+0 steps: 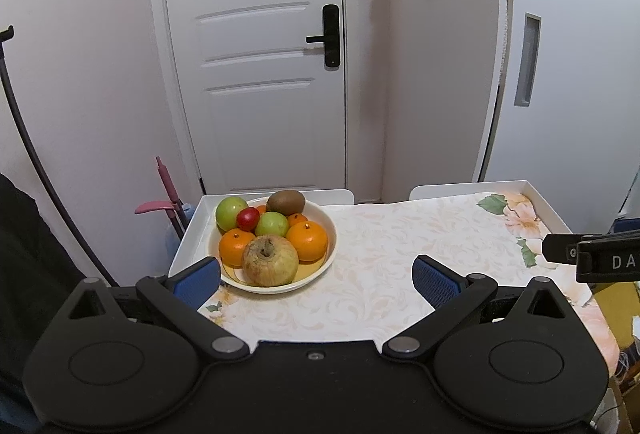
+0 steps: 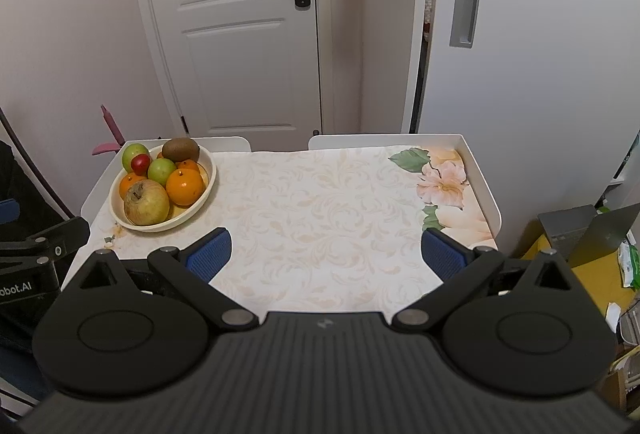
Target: Organize fruits
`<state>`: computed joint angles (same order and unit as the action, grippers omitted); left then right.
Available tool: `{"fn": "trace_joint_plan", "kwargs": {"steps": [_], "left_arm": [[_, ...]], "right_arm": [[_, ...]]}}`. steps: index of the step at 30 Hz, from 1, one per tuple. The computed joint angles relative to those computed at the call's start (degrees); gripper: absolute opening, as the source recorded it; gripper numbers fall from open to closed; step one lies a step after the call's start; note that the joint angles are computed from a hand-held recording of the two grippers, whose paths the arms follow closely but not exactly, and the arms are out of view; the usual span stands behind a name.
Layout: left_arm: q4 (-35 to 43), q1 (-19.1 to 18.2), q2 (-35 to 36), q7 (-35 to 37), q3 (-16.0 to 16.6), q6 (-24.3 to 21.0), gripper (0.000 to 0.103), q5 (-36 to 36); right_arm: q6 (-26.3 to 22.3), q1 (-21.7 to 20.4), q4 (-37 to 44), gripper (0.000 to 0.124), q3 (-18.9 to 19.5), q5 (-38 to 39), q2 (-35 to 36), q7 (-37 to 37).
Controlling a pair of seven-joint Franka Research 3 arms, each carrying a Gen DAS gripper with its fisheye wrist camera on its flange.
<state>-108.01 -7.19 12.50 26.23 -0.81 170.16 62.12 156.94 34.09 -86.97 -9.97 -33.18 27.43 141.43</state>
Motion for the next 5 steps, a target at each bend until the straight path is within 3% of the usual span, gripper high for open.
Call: {"fn": "trace_joint_plan", "kwargs": {"steps": [5], "left_arm": [[0.7,-0.2,0.6,-0.2,0.1,-0.1,0.103,-0.2]], "right_arm": [[0.1,-0.2,0.8,0.103,0.1,0.8,0.7,-0.8]]}}
